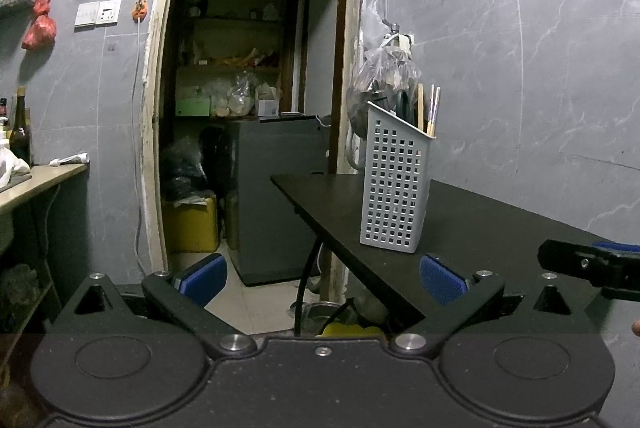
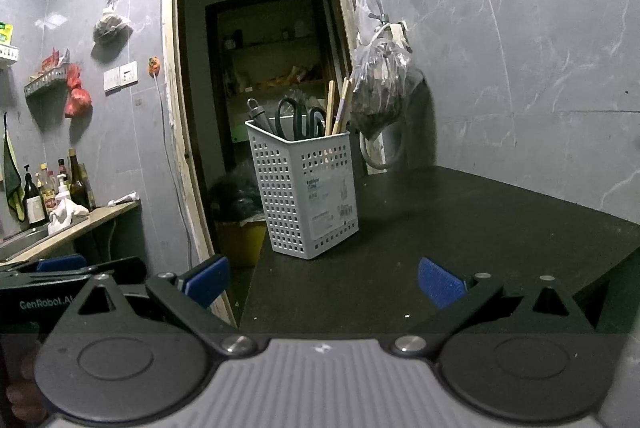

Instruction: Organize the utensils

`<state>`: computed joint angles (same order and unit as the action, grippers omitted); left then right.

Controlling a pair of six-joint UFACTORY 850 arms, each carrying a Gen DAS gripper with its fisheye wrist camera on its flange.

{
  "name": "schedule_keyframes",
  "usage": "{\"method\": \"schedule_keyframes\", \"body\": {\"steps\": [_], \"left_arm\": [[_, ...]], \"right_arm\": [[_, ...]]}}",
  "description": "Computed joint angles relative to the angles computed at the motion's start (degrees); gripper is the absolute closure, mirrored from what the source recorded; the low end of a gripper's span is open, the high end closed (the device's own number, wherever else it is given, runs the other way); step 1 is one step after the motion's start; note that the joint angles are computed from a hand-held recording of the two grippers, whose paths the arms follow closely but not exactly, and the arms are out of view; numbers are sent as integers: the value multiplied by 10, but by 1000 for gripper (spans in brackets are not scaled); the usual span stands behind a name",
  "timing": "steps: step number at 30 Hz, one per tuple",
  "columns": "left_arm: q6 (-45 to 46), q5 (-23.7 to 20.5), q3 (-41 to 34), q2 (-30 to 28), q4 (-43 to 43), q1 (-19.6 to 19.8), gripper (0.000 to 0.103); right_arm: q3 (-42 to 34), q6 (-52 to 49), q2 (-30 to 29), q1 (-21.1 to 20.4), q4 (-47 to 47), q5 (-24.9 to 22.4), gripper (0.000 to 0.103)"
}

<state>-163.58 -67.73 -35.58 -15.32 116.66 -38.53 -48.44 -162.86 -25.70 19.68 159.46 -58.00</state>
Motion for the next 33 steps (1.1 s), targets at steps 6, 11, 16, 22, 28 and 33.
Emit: {"method": "schedule_keyframes", "body": {"steps": [6,11,16,22,28,33], "left_arm": [[1,0,-1,0,-2,0,1],[0,0,0,0,-1,0,1],[1,0,0,0,-1,0,1],[1,2,-2,-2,0,0,1],[-2,6,-4,-6,3,2,1],[-4,9,-3,-5,9,5,1]], "right_arm": [[-3,1,-2,0,-3,5,0],[-2,-1,-2,0,-4,4,0],[-2,0,-3,-1,-4,4,0],[-2,0,-3,0,-4,5,0],[-2,-2,-6,0,-4,4,0],[-3,1,-7,-1,-7,5,0]]}}
